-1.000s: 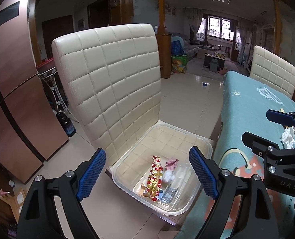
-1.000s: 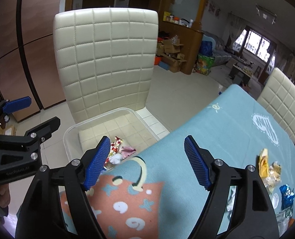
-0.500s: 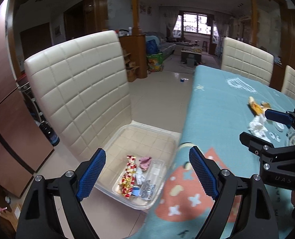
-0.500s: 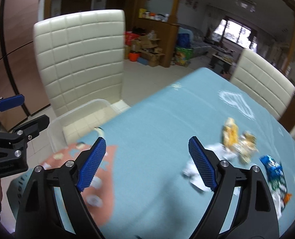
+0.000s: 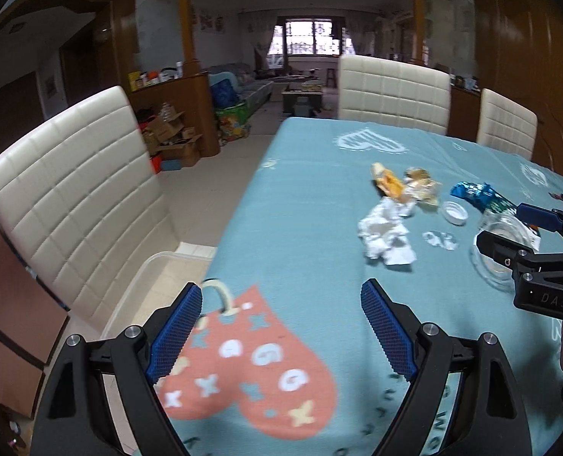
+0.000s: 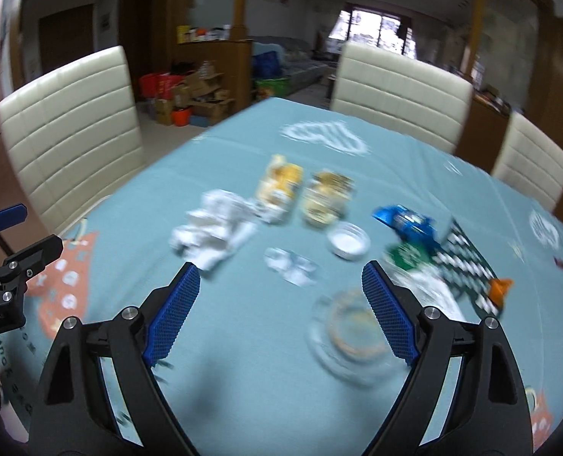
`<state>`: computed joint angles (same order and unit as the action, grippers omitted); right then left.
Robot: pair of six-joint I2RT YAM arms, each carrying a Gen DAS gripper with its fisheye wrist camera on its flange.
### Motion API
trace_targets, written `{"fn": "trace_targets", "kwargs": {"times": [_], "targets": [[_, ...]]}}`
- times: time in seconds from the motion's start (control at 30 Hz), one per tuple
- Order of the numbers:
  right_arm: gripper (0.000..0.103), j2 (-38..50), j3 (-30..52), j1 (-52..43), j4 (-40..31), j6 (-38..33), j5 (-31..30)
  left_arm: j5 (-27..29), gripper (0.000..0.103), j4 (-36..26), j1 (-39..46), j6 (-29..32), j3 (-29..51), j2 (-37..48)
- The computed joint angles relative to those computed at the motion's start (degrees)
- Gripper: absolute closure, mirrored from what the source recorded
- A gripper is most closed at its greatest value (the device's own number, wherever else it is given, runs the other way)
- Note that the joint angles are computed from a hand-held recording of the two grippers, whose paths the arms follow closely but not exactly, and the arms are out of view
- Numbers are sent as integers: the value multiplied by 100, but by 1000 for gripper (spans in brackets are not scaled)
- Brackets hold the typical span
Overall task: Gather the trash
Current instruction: 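Return both tools over the table toward the remaining trash, then grasp the white-green milk carton with the right tool while the left tool grasps crumpled white paper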
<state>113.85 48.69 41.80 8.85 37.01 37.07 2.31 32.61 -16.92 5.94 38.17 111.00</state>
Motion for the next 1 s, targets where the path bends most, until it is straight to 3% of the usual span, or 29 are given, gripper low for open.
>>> {"fn": "trace_targets", "kwargs": {"times": [0.2, 0.53, 0.77, 1.0], "targets": [[17, -601, -1148, -344, 423, 359, 63, -272, 19, -229, -758, -113, 326, 200], [18, -951, -2463, -1245, 1337, 341, -491, -647, 19, -823, -1573, -339, 1217, 760], [18, -607, -2621, -1570, 1836, 11, -860, -898, 19, -1195, -1809, -350, 1888, 1255], [19, -93, -1924, -1806, 1744, -513, -1268, -989, 19, -1672, -1656, -447, 2663, 1792]]}}
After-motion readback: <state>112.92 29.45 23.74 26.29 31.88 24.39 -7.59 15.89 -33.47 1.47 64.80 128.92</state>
